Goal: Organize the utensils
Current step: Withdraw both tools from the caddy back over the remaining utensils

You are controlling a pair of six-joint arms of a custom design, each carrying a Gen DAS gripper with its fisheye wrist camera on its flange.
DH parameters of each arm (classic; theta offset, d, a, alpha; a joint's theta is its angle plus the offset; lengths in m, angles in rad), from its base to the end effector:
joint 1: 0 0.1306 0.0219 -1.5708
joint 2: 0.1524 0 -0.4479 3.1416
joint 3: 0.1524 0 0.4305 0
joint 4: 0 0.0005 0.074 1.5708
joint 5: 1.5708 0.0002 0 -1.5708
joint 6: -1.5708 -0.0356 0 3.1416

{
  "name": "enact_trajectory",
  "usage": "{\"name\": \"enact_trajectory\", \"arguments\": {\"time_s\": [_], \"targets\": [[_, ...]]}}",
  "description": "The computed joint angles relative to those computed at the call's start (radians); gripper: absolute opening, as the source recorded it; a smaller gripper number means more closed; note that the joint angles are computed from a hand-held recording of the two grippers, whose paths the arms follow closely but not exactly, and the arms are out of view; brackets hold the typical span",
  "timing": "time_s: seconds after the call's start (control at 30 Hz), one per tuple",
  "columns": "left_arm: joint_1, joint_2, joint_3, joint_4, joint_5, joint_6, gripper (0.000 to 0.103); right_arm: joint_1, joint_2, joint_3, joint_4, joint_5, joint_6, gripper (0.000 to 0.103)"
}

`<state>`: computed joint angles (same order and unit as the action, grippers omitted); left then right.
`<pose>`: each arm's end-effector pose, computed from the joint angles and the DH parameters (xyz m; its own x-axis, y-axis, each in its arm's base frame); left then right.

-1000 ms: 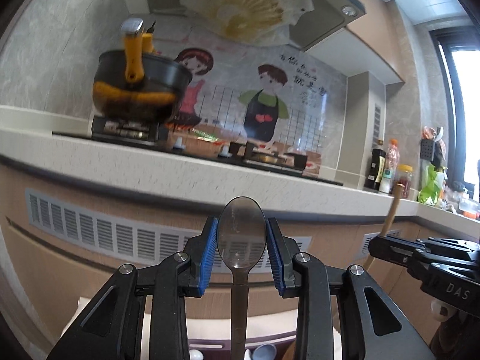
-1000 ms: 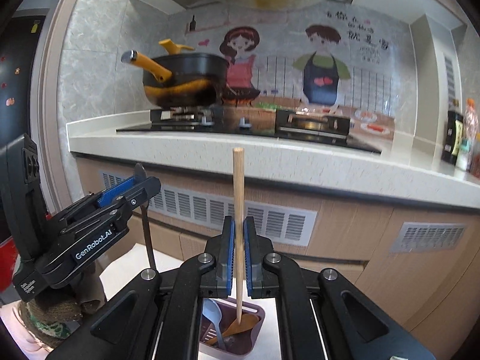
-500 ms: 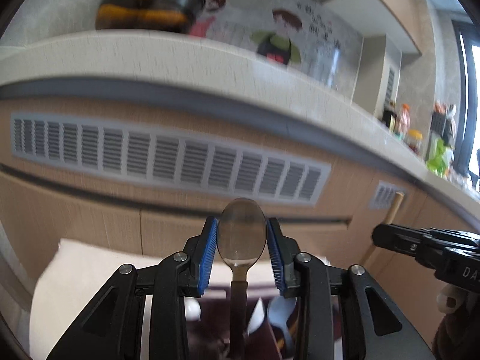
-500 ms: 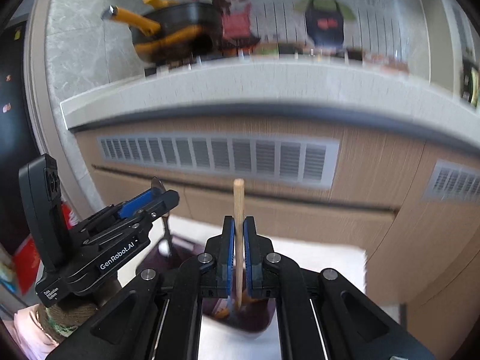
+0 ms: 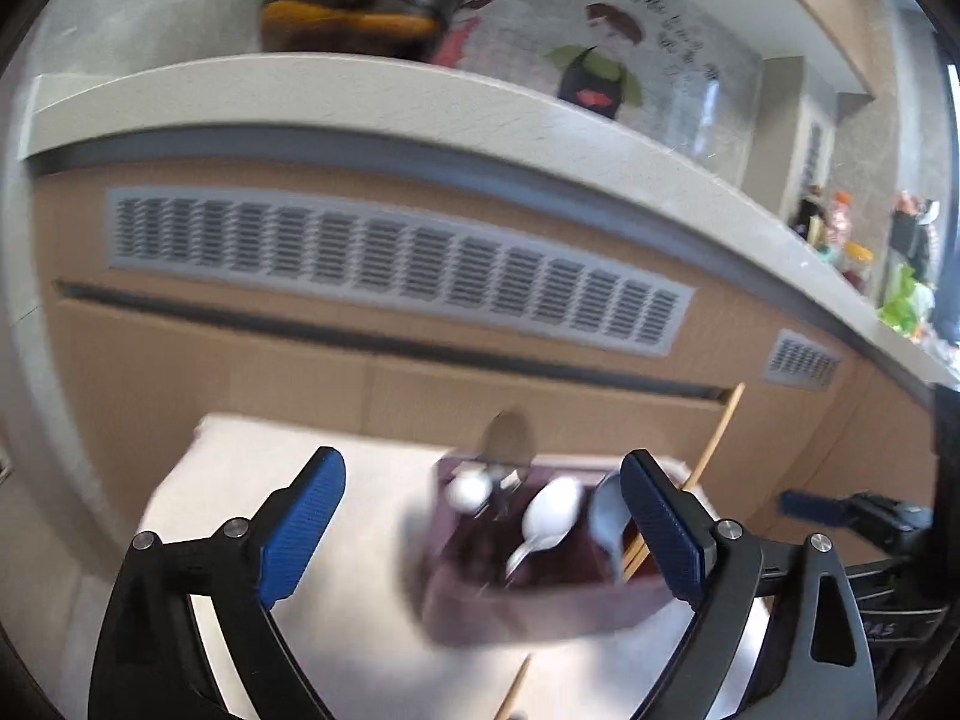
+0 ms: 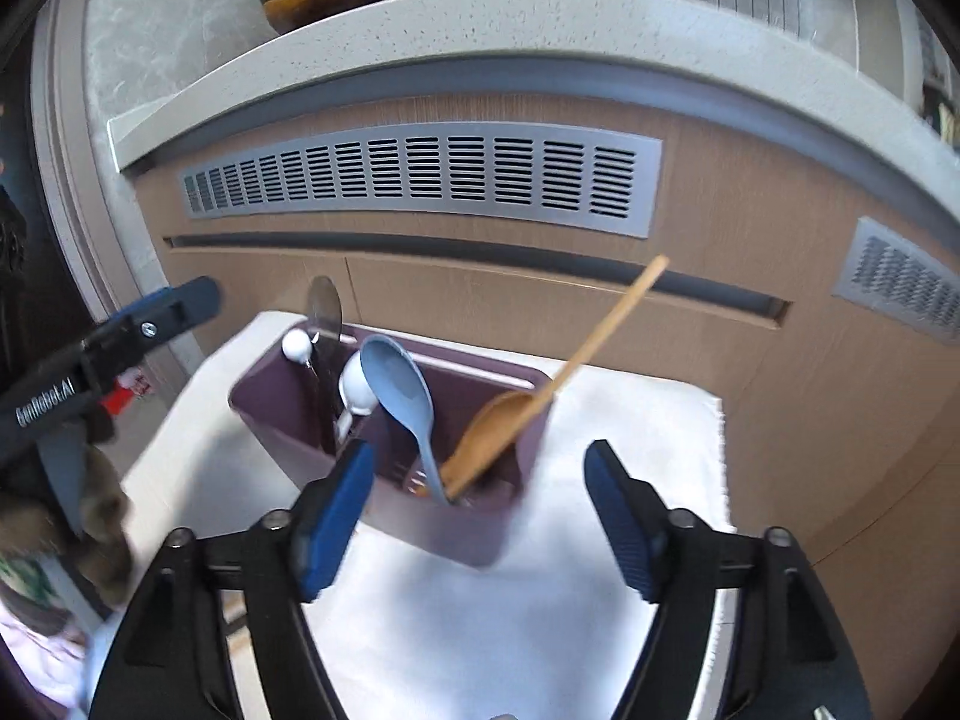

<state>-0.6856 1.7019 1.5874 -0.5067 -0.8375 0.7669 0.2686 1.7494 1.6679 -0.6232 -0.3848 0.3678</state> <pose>0.5229 -0.3942 0.4543 -0.2940 -0.3596 -0.8856 -0.3442 0.9042 -0.2529 0.6502 0.1923 0.4497 -0.3952 -0.4544 -0.7983 -0.7114 0.7013 -0.0470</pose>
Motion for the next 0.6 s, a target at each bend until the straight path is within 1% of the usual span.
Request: {"name": "enact_trajectory", "arguments": {"time_s": [0.07,0.1,0.13,0.17,0.23,0.3,0.33,0.43,0.5,0.53,0.57,0.6], "targets": [[-0.015,-0.018,-0.018,-0.084,-0.003,0.072,0.094,-0.004,-0.033,-0.048,0.032,0.013,0.023,0.090],[-0.023,-0.027,-0.030,-0.114,-0.001,0.099,0.095,-0.007,-0.056,-0.085,0.059,0.014,0.039,0.094],[-0.031,-0.036,-0.042,-0.145,0.004,0.124,0.096,-0.009,-0.069,-0.107,0.074,0.014,0.052,0.101],[-0.038,-0.042,-0.052,-0.169,0.008,0.144,0.096,-0.012,-0.085,-0.132,0.092,0.012,0.074,0.103],[-0.057,-0.050,-0.062,-0.230,0.011,0.182,0.098,-0.014,-0.114,-0.178,0.109,0.016,0.125,0.103],[-0.077,-0.062,-0.084,-0.274,0.009,0.220,0.099,-0.012,-0.145,-0.230,0.106,0.012,0.194,0.103],[-0.089,-0.069,-0.098,-0.292,0.012,0.242,0.100,-0.011,-0.152,-0.243,0.097,0.007,0.214,0.103],[-0.117,-0.088,-0.133,-0.338,0.029,0.306,0.102,-0.014,-0.164,-0.270,-0.008,-0.064,0.293,0.103],[-0.129,-0.089,-0.141,-0.371,0.038,0.323,0.103,-0.017,-0.156,-0.270,-0.128,-0.124,0.359,0.103],[-0.137,-0.088,-0.142,-0.399,0.039,0.331,0.103,-0.016,-0.153,-0.269,-0.164,-0.134,0.381,0.100],[-0.142,-0.088,-0.142,-0.421,0.041,0.334,0.103,-0.012,-0.151,-0.275,-0.206,-0.138,0.419,0.090],[-0.144,-0.089,-0.143,-0.430,0.044,0.334,0.103,-0.007,-0.150,-0.281,-0.234,-0.134,0.449,0.082]]}}
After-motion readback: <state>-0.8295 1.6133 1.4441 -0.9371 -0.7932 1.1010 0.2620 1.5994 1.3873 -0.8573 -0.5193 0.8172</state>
